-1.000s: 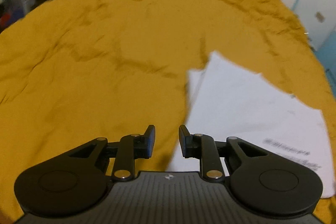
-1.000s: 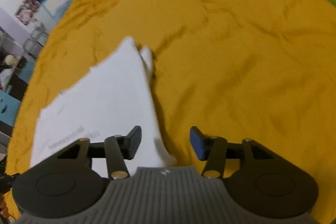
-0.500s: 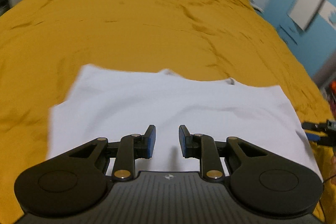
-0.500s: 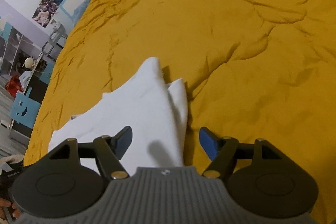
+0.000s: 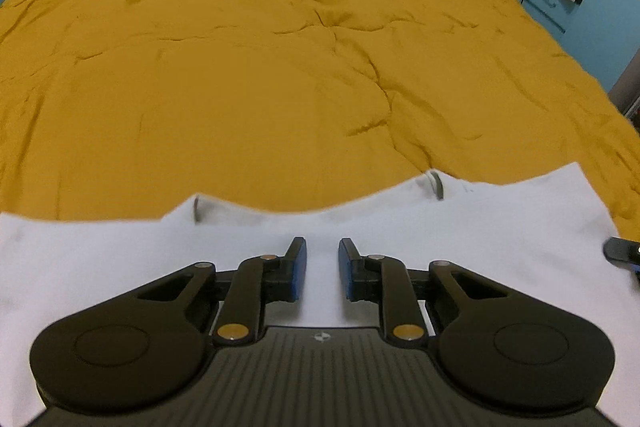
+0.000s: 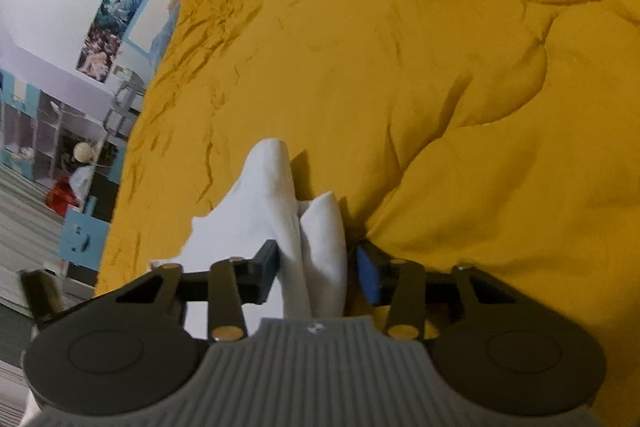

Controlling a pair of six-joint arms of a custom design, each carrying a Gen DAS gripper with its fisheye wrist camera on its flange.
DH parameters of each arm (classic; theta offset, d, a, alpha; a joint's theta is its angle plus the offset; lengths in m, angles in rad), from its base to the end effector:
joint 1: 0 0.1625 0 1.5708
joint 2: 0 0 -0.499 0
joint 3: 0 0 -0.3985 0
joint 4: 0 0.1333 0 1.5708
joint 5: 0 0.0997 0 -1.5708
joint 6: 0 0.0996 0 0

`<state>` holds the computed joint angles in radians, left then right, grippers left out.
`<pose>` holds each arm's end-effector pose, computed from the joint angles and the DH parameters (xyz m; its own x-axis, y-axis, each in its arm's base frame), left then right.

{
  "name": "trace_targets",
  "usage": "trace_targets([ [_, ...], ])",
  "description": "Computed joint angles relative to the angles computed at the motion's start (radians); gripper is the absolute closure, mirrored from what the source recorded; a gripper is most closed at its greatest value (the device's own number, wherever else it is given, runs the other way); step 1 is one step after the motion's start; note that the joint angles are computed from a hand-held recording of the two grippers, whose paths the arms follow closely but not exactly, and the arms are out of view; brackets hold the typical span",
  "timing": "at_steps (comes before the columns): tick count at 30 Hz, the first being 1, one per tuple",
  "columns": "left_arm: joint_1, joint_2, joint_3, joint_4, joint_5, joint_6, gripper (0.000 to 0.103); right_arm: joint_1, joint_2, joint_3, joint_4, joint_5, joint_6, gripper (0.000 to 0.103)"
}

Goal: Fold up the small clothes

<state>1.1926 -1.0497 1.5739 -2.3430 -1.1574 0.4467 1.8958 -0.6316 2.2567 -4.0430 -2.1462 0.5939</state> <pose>-0.1020 -0.7261 0.3319 -0.6457 0.6115 -0.4573 0.7062 0.7060 -0.0532 0.2377 -0.4578 0.0786 -0.8851 0.4494 -0.1207 0.3425 0.4537 -0.8227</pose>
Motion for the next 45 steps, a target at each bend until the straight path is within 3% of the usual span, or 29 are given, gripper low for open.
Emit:
trace_targets([
  [5, -0.006, 0.020, 0.022, -0.080, 0.014, 0.040, 0.079, -0.029, 0.021, 0.004, -0.060, 0.056, -0.002, 0.087],
  [8, -0.008, 0.010, 0.021, -0.074, 0.008, 0.023, 0.079, -0.027, 0.028, 0.000, -0.067, 0.056, 0.013, 0.092],
  [12, -0.003, -0.024, 0.007, -0.054, -0.012, -0.007, 0.079, 0.019, 0.014, -0.026, -0.031, 0.002, 0.009, 0.095],
  [17, 0.011, -0.083, -0.020, -0.030, -0.005, -0.038, 0.079, 0.116, -0.025, -0.117, 0.111, -0.091, -0.007, 0.096],
  [21, 0.044, -0.139, -0.054, 0.008, -0.024, -0.086, 0.079, 0.176, -0.031, -0.221, 0.210, -0.075, 0.007, 0.097],
  [27, 0.116, -0.190, -0.138, 0.083, -0.064, -0.152, 0.079, 0.228, 0.018, -0.461, 0.464, -0.006, 0.099, 0.096],
  [30, 0.156, -0.198, -0.186, 0.132, -0.093, -0.185, 0.079, 0.251, 0.082, -0.624, 0.619, -0.007, 0.115, 0.097],
  [37, 0.213, -0.188, -0.263, 0.197, -0.105, -0.185, 0.079, 0.283, 0.298, -1.052, 0.992, -0.036, 0.173, 0.097],
  [43, 0.236, -0.188, -0.291, 0.216, -0.099, -0.162, 0.079, 0.279, 0.499, -1.400, 1.254, -0.025, 0.156, 0.097],
  [45, 0.249, -0.189, -0.303, 0.223, -0.121, -0.158, 0.079, 0.275, 0.569, -1.542, 1.392, -0.057, 0.145, 0.097],
])
